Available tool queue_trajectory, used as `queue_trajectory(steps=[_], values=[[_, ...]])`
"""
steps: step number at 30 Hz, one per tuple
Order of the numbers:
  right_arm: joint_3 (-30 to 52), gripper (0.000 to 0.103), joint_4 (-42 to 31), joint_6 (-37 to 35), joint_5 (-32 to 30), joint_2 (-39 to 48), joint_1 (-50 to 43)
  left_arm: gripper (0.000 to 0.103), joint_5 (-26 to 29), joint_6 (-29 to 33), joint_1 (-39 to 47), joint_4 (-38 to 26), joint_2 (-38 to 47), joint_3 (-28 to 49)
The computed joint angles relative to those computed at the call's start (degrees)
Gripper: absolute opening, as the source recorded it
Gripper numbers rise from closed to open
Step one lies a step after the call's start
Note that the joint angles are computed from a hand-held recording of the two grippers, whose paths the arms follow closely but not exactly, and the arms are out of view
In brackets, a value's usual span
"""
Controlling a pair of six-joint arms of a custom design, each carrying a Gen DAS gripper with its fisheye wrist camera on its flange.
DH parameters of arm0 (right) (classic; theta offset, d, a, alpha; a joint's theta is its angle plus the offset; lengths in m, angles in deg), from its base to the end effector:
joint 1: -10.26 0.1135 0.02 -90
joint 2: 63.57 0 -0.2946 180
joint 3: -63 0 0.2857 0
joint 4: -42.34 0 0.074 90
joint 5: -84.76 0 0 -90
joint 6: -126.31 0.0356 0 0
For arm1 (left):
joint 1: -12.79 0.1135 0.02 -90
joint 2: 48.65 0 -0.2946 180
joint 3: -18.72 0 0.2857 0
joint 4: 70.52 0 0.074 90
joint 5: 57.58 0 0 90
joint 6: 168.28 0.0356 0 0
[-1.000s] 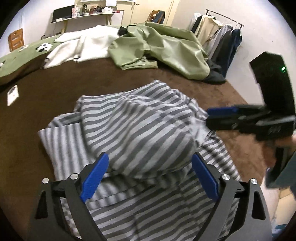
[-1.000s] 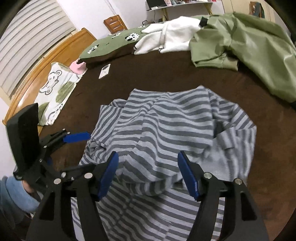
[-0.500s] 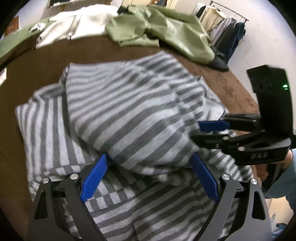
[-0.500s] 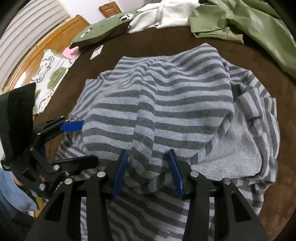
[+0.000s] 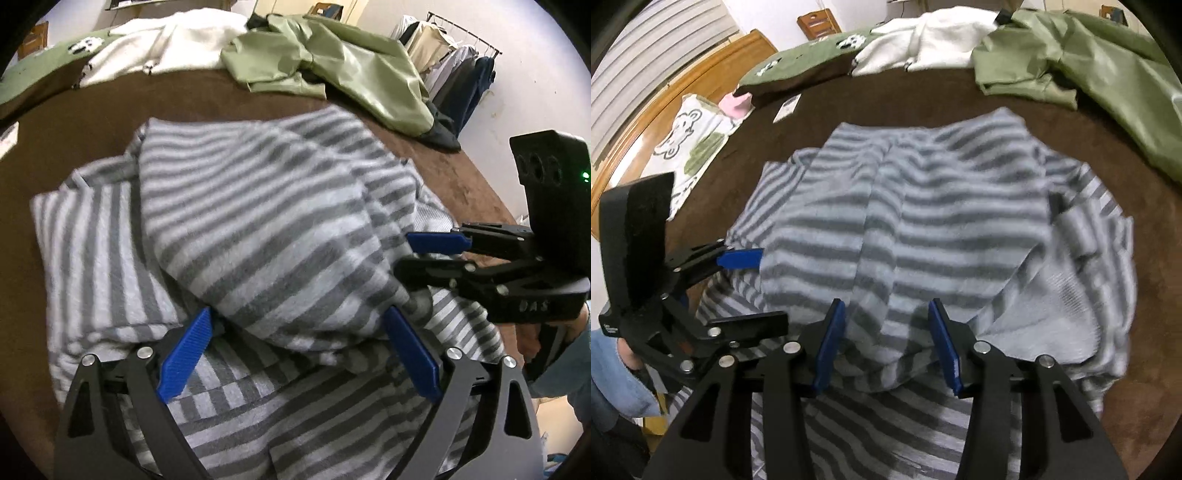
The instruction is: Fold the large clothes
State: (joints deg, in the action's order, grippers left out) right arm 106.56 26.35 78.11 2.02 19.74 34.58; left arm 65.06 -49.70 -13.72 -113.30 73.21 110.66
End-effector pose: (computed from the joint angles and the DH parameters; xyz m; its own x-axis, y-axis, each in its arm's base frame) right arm 0.2450 0.1058 0.1331 -0.7905 0.3683 -0.4893 0.2458 0.9226 0.2974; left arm 0.3977 -0.2198 0.1219 -0.5018 0.7005 -0.5075 0.8648 0.3950 -0.3100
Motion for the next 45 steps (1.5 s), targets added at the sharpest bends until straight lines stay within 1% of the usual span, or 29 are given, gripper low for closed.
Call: queue_trajectory(steps=[2, 3, 4, 7, 10, 15, 17, 19, 21, 23, 26, 28, 30, 33, 36, 37, 38, 40, 43, 45], values=[[0.80, 0.053, -2.41, -0.78, 0.57, -2.23, -1.42, 0.091, 0.41, -0.67, 0.37, -2.11, -0.96, 1.68], [1.13, 0.054, -3.28, -1.21, 0.81, -3.24, -2.38, 0.092, 0.54, -1.05, 0.46, -2.59, -1.20, 2.30], [1.87, 0.054, -4.71, -2.09, 1.23, -4.23, -4.03, 0.092, 0.42, -1.70, 0.62, -2.86, -1.48, 3.20], [3.61, 0.054, -6.05, -4.35, 1.59, -4.71, -8.10, 0.094, 0.31, -3.81, 0.62, -3.52, -0.60, 6.98], [5.09, 0.054, -5.25, -6.21, 2.03, -2.96, -11.47, 0.094, 0.73, -5.94, 0.05, -3.66, 1.86, 11.44], [5.66, 0.053, 0.77, -7.43, 1.10, 2.88, -15.91, 0.094, 0.67, -9.61, -2.09, -0.79, 7.22, 17.02], [5.93, 0.047, 2.65, -7.31, 0.73, 5.15, -16.58, 0.094, 0.92, -11.09, -2.85, 0.17, 9.17, 18.37], [6.19, 0.045, 4.08, -7.71, 0.96, 7.47, -16.91, 0.094, 0.78, -11.78, -3.47, 1.50, 10.56, 18.87], [6.64, 0.043, 4.41, -8.05, 2.45, 9.72, -16.65, 0.094, 0.11, -11.61, -3.93, 1.27, 12.45, 20.20], [7.13, 0.037, 3.96, -8.25, 3.28, 11.69, -16.79, 0.094, -0.35, -11.52, -4.04, 0.52, 14.85, 21.84], [7.14, 0.030, 4.28, -8.62, 2.52, 14.50, -18.35, 0.094, -0.50, -10.37, -3.62, -0.72, 17.18, 23.60], [7.14, 0.025, 4.86, -9.28, 2.53, 15.86, -19.03, 0.094, -0.20, -8.31, -3.37, -1.13, 17.84, 24.14], [7.19, 0.024, 5.04, -9.96, 2.61, 16.58, -19.23, 0.094, -0.34, -6.21, -3.28, -1.60, 18.19, 24.42], [7.46, 0.024, 5.58, -10.90, 2.43, 17.75, -19.50, 0.094, 0.14, -5.55, -2.89, -1.75, 18.77, 24.72], [7.37, 0.027, 5.37, -10.73, 1.75, 17.24, -19.52, 0.094, -0.57, -5.77, -3.07, -1.81, 18.64, 24.71], [7.07, 0.032, 5.46, -10.40, 1.45, 16.46, -19.58, 0.094, -0.98, -6.13, -3.24, -1.79, 18.35, 24.53], [6.48, 0.043, 6.06, -10.14, 0.64, 15.27, -19.71, 0.094, -1.32, -6.59, -3.38, -2.01, 18.17, 24.62], [6.15, 0.056, 5.35, -9.97, 1.03, 12.79, -19.20, 0.094, -1.91, -7.76, -3.49, -2.69, 17.50, 24.85], [5.64, 0.057, 2.91, -10.32, 1.61, 7.79, -18.12, 0.094, -2.77, -10.14, -3.14, -2.60, 15.22, 23.81], [5.18, 0.061, 0.62, -10.22, 3.21, 3.75, -16.77, 0.095, -4.08, -11.54, -2.88, -2.07, 12.82, 22.24]])
